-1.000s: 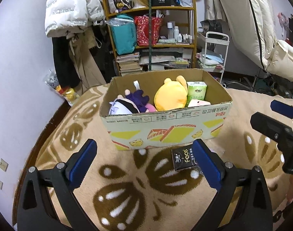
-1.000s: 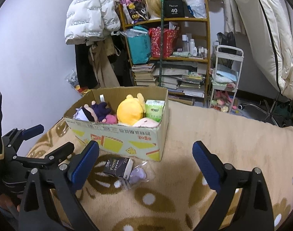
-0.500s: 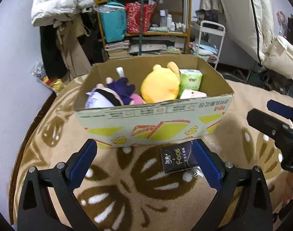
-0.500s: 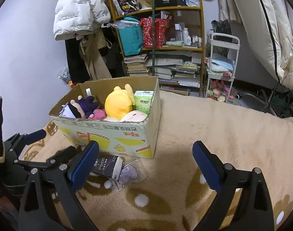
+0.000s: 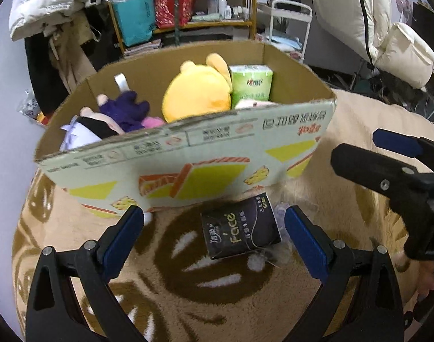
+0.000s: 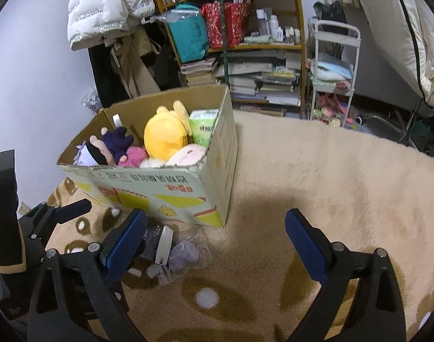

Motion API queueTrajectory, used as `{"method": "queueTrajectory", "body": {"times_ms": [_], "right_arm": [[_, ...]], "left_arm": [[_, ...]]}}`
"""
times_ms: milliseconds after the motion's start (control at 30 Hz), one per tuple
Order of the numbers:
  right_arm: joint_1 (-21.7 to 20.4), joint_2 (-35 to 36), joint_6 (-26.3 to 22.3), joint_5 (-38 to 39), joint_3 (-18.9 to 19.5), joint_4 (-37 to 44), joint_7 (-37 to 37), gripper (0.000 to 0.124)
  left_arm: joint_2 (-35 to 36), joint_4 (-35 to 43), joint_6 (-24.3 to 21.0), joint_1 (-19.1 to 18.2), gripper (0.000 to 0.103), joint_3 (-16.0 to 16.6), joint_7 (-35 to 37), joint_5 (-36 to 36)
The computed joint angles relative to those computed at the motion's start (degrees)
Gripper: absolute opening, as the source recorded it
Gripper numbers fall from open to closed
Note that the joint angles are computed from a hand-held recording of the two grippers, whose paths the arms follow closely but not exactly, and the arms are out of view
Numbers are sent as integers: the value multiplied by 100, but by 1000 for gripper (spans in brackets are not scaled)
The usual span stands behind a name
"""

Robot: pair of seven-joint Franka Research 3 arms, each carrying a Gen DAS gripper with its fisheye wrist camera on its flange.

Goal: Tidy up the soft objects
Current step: 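Close the left gripper on the black Face tissue pack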

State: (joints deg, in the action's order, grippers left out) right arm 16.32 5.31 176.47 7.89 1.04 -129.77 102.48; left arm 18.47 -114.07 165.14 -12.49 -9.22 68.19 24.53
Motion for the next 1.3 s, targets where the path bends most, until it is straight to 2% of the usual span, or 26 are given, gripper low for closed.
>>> {"method": "queueTrajectory", "body": {"times_ms": [133, 367, 400, 467, 500, 533, 567, 767, 900, 1100, 1300], "right_arm": [[-185, 163, -225, 663, 247, 178, -586, 102], [-168, 349, -512, 1006, 288, 383, -953, 102], [-176, 370, -559, 1060, 298, 409, -1008, 102], [-193, 396, -632, 1178, 322, 439, -1117, 102], [-209, 411, -666, 1262, 347, 458, -1192, 102], [-211, 427, -699, 1313, 355, 479, -1238, 102], [-205, 445, -733, 1351, 359, 507, -1271, 102], [-222, 541, -947, 1661, 441, 644, -1622, 102], [-223, 625, -1157, 1796, 465, 753, -1815, 98], [-226, 740, -1456, 1970, 478, 871, -1988, 93], [-203, 883, -1886, 1930, 427, 1024, -1968, 86]], "left_arm": [[181, 177, -249, 146, 98, -203, 286, -356], [392, 385, -509, 235, 97, -330, 642, -792], [403, 387, -515, 244, 94, -344, 674, -846], [443, 415, -572, 341, 80, -466, 860, -1078], [458, 430, -623, 356, 76, -493, 915, -1161], [479, 449, -686, 397, 67, -541, 1011, -1270], [496, 474, -768, 386, 64, -533, 1040, -1316], [347, 333, -796, 114, 64, -231, 790, -975], [290, 349, -1139, -112, 64, 19, 358, -469], [130, 155, -1226, 132, 64, -114, 272, -654], [-38, -93, -1248, 253, 64, -69, 317, -577]]}}
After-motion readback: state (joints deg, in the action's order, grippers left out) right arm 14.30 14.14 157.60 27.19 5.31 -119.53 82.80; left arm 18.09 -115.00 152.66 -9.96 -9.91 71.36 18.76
